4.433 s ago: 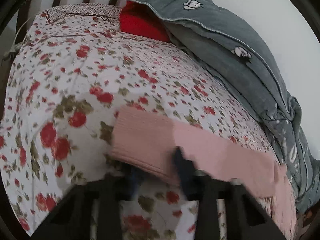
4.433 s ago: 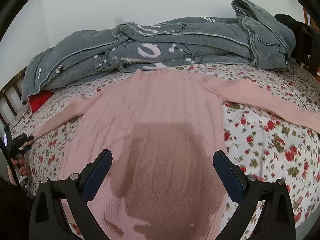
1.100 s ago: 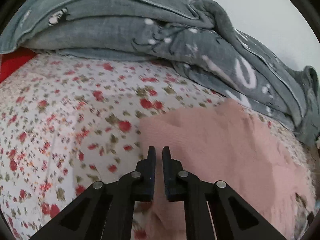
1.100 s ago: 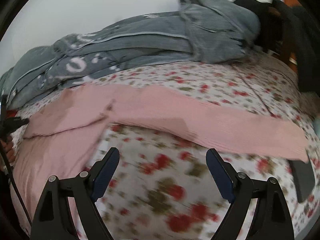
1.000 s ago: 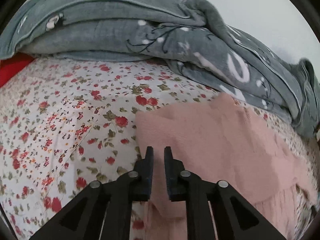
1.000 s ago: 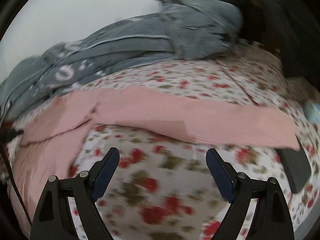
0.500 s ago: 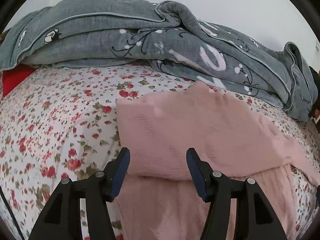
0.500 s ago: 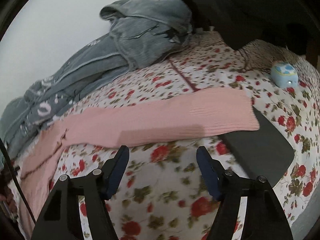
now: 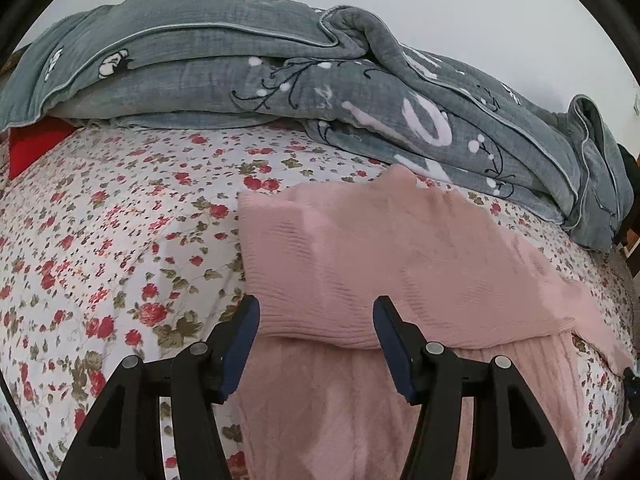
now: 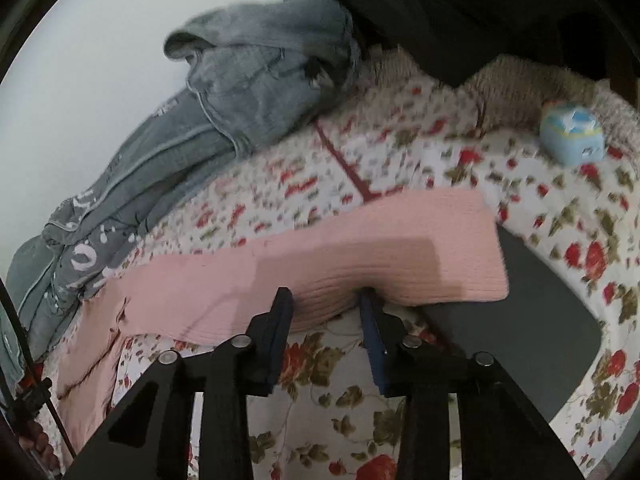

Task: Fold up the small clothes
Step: 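Move the right gripper to the other pink sleeve, then grasp the other sleeve with the right gripper and lift it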

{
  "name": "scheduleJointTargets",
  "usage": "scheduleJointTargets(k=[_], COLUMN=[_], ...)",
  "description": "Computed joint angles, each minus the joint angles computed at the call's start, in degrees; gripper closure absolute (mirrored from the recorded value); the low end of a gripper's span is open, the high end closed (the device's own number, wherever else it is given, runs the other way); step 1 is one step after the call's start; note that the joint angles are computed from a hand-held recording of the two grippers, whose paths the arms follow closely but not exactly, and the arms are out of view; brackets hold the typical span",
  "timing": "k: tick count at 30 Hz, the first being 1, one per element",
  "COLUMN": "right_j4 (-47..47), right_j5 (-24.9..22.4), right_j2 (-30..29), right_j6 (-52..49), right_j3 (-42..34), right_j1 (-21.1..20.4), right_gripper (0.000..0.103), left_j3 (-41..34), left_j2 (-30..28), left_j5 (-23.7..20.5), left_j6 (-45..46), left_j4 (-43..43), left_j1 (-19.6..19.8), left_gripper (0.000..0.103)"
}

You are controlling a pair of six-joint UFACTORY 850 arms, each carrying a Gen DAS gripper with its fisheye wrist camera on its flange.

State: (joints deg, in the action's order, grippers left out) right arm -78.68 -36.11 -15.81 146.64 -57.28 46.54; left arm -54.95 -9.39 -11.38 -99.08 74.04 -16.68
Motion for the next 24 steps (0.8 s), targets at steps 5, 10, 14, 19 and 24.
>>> scheduleJointTargets(k=[5,10,14,19,24], right_j4=[-2.62,-10.32,-13.71,-11.19,-6.87], right_j5=[-1.35,-0.43,-1.88,-1.19,-1.3], right_j2=[1.03,1.28,0.81,0.3,-0.18], right_j6=[6.09,18.35,24.3,20.58,12.85], right_j3=[2.16,4.2,4.58,2.83,0.51], right_j1=[2.32,1.55,1.15,-0.14,-0.78], right_gripper=[0.058,0.05,0.05,0.056,0.083], left_j3=[1.64,2.31,2.92,3.14,3.02], left_j2=[1.61,2.23,2.79,2.84,2.44], left_j5=[1.19,2.17,1.26,1.14,2.36], left_j6=[-0.98,-0.08,-2.01,-3.86,-6.28], left_j4=[1.06,0.36,2.99,4.39,5.84], left_j1=[1.22,2.14,2.13,2.37,2.94], left_gripper=[0.046,0.046,0.046,0.046,0.046])
